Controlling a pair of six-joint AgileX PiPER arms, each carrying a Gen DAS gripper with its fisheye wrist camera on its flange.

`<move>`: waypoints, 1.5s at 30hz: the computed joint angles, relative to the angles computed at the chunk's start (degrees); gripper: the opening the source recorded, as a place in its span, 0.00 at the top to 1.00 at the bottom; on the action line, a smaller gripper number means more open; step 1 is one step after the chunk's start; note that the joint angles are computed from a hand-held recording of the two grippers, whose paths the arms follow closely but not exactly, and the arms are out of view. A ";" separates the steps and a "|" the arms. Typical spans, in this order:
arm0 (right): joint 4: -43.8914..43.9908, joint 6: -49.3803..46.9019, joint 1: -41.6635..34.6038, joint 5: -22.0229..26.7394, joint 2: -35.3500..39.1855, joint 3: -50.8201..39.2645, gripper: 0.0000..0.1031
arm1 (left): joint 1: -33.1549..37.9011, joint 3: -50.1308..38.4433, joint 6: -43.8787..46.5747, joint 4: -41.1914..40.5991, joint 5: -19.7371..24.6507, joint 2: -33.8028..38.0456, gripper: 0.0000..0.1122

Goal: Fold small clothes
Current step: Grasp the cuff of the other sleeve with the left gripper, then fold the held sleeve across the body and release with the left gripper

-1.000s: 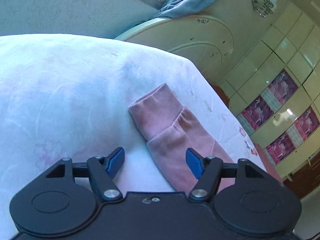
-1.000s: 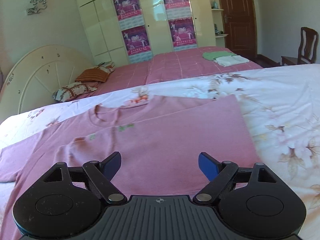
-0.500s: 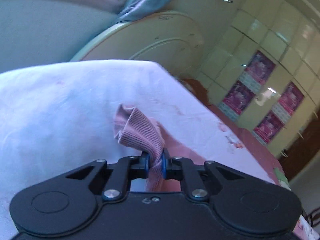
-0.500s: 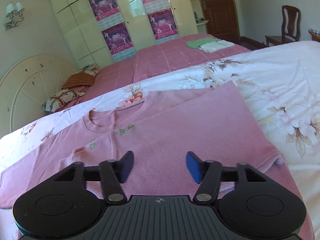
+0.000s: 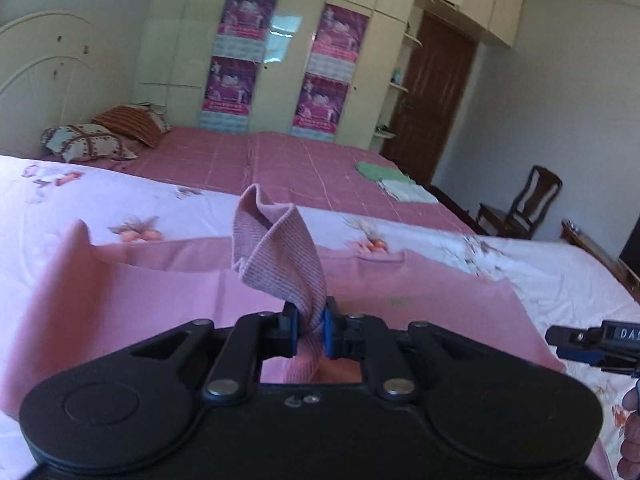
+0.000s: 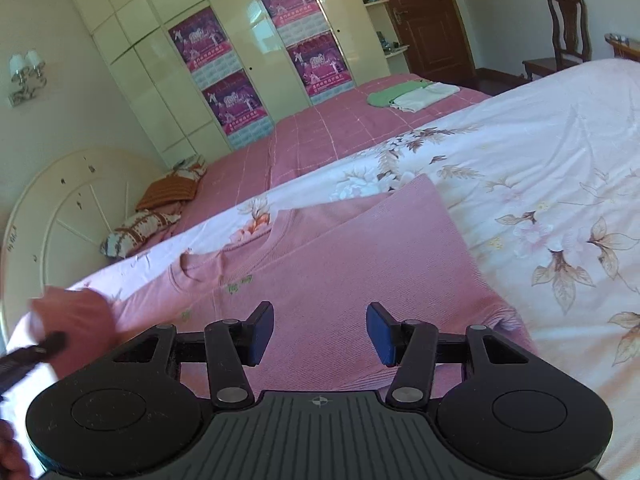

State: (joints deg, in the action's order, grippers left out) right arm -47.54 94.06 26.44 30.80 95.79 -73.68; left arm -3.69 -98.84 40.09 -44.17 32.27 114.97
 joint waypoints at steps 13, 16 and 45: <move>13.28 -8.89 -6.45 -15.56 -4.79 9.40 0.41 | -8.95 14.45 5.13 4.36 -10.66 -5.07 0.44; 27.38 -23.03 -7.19 -19.05 -2.25 7.65 0.41 | -2.44 22.49 12.25 -1.84 -13.85 -11.60 0.44; 14.26 -21.43 -1.27 -6.47 8.19 -6.59 0.93 | 13.01 13.36 11.50 8.00 -8.79 -3.66 0.68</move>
State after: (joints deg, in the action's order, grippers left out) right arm -33.29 72.63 25.17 24.34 103.98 -80.27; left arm 9.33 -85.48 51.59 -36.17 23.48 111.31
